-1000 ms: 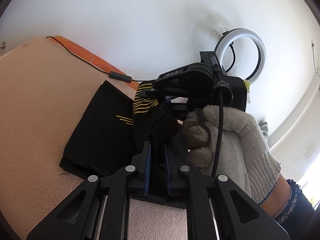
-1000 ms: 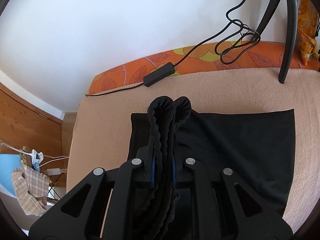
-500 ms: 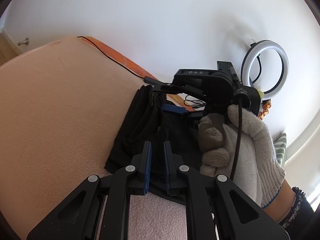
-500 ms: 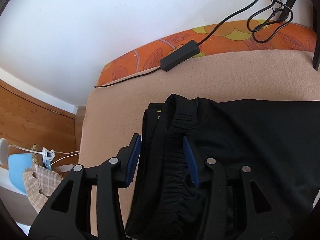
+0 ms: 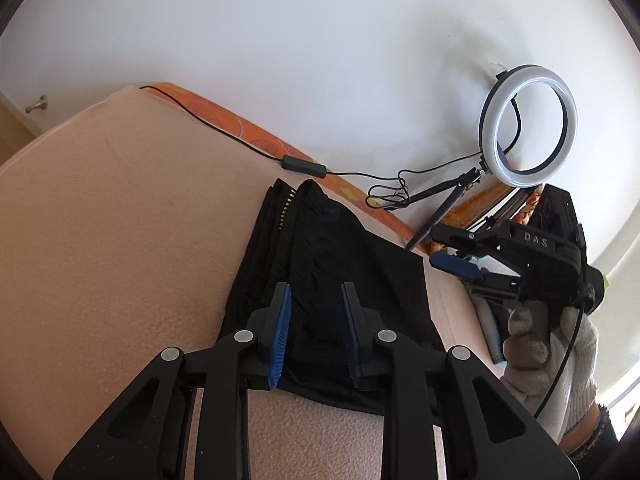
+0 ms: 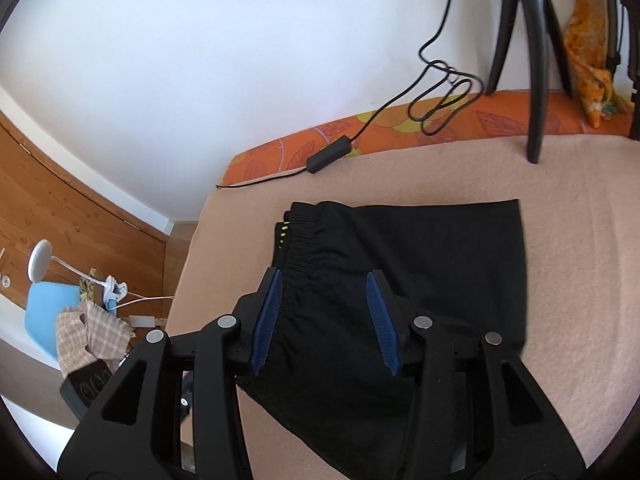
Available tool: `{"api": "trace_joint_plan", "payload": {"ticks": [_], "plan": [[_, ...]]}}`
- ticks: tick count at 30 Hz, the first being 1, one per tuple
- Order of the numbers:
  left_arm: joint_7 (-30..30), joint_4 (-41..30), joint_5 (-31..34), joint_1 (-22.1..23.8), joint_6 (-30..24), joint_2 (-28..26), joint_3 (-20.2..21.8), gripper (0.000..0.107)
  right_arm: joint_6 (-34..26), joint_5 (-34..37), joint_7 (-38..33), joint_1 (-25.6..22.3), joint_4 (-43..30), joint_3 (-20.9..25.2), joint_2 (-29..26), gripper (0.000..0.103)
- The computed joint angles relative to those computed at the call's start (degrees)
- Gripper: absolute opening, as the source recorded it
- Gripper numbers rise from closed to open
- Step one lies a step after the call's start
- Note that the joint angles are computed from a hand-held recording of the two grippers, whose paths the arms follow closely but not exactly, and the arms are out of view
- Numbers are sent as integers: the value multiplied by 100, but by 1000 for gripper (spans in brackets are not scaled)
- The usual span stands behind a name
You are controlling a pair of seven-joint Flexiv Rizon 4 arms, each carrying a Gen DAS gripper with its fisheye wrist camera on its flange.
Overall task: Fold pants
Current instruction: 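Open both grippers and withdraw from the folded shorts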
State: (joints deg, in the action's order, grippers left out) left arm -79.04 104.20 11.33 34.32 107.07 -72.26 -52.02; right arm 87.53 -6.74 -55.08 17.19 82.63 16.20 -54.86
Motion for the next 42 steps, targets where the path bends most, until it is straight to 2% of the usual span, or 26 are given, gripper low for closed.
{"api": "trace_joint_plan", "payload": {"ticks": [3, 5, 9, 11, 12, 18, 21, 25, 28, 35, 39, 42], "plan": [[-30, -78, -295, -23, -461, 165, -10, 33, 441, 197, 18, -225, 723, 53, 288, 54], [32, -88, -511, 27, -765, 210, -120, 35, 663, 234, 33, -381, 1066, 126, 367, 54], [305, 23, -877, 33, -1340, 557, -168, 36, 883, 160, 95, -662, 1534, 262, 430, 56], [365, 187, -1051, 73, -1496, 773, -138, 44, 998, 91, 118, -803, 1657, 378, 388, 56], [356, 290, -1146, 109, -1475, 847, -132, 49, 1058, 47, 130, -867, 1704, 443, 360, 58], [9, 612, -1622, 350, -1065, 708, -254, 50, 1378, -341, 187, -1212, 1963, 817, 209, 59], [-319, 593, -1720, 296, -1037, 679, -121, 50, 1528, -468, 308, -1161, 2105, 741, 226, 59], [-629, 566, -1743, 243, -1106, 623, 16, 50, 1583, -687, 467, -1273, 2124, 818, 170, 60], [-713, 536, -1716, 169, -1076, 610, 86, 50, 1612, -764, 597, -1199, 2138, 671, 170, 62], [-874, 301, -1658, -2, -982, 459, 154, 50, 1659, -998, 852, -1423, 2049, 798, -23, 62], [-971, 299, -1573, 66, -884, 313, 68, 50, 1714, -1054, 970, -1429, 2041, 744, -34, 62], [-1082, 419, -1483, 121, -757, 315, 66, 50, 1774, -1170, 1038, -1587, 2014, 866, -116, 62]]}}
